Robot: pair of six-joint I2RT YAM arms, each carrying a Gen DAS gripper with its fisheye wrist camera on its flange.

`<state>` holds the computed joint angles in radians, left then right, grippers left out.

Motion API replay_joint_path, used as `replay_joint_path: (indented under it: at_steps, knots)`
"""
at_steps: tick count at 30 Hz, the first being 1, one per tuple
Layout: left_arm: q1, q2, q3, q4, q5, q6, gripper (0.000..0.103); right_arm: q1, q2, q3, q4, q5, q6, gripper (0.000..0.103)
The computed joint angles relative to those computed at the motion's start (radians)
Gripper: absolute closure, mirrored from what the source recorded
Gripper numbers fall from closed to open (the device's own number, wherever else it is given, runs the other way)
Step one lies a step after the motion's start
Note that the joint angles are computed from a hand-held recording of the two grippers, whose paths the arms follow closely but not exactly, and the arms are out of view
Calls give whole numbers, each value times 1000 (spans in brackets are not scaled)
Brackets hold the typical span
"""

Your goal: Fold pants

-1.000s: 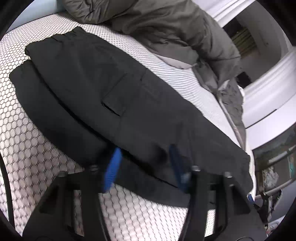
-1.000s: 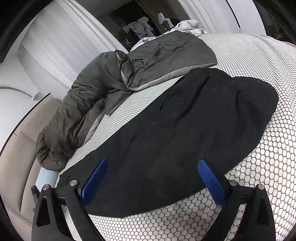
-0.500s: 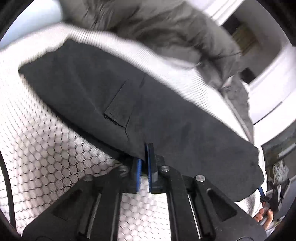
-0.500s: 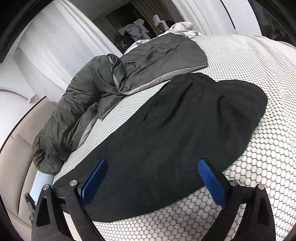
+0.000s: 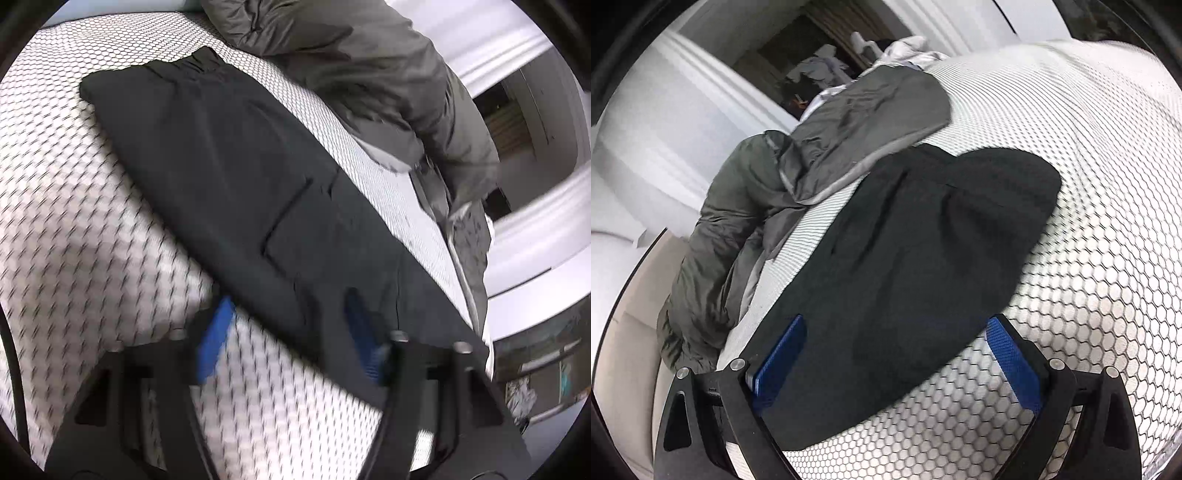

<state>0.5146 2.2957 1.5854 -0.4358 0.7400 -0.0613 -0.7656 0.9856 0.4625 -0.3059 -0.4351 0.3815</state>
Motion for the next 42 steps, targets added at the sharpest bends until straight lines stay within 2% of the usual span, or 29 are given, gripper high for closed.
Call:
replay_joint_path:
  at_steps: [1, 3, 5, 8, 10, 15, 18, 20, 21, 23, 25, 29, 32, 34, 36, 38, 41, 42]
  knots:
    - [-6, 18, 22, 14, -7, -33, 75, -17, 9, 2, -6, -6, -12, 4]
    - [-9, 40, 38, 52, -23, -97, 92, -43, 29, 11, -18, -8, -31, 4]
    - [-15, 57, 41, 105, -21, -170, 94, -83, 56, 13, -12, -37, -35, 4]
    - [-31, 41, 17, 153, -43, -178, 96, -132, 158, 14, 71, -135, -11, 4]
    - [-32, 24, -1, 170, -49, -166, 96, -124, 223, 21, 136, -130, 25, 9]
    - [-18, 23, -3, 161, -22, -165, 96, -104, 333, 22, 310, -20, 132, 22]
    - [-18, 30, 2, 155, -17, -170, 96, -154, 348, 4, 377, -73, 177, 24]
    - [-21, 34, 4, 158, -21, -166, 96, -148, 380, 13, 422, -69, 143, 49]
    - [-25, 26, -8, 171, -31, -162, 96, -147, 400, 10, 454, -64, 135, 72]
    - [-32, -1, -46, 205, -53, -146, 96, -168, 445, -17, 544, -111, 198, 80]
    - [-27, -27, -72, 220, -51, -128, 96, -189, 407, -43, 563, -150, 231, 85]
    - [27, -94, -140, 224, -30, -68, 99, -189, 179, -72, 358, -134, 144, 86]
    - [93, -145, -177, 173, 26, -4, 100, -250, 30, -88, 163, -191, 49, 86]
    - [148, -198, -228, 141, 51, 79, 100, -305, -62, -98, 37, -241, -28, 86]
    - [208, -232, -266, 99, 70, 168, 100, -399, -175, -105, -152, -308, -159, 86]
    - [256, -248, -294, 59, 62, 244, 100, -542, -246, -107, -348, -385, -349, 86]
    - [285, -264, -321, 38, 28, 333, 99, -644, -246, -104, -499, -417, -531, 83]
    - [293, -277, -328, 23, 23, 347, 98, -647, -229, -98, -501, -416, -528, 80]
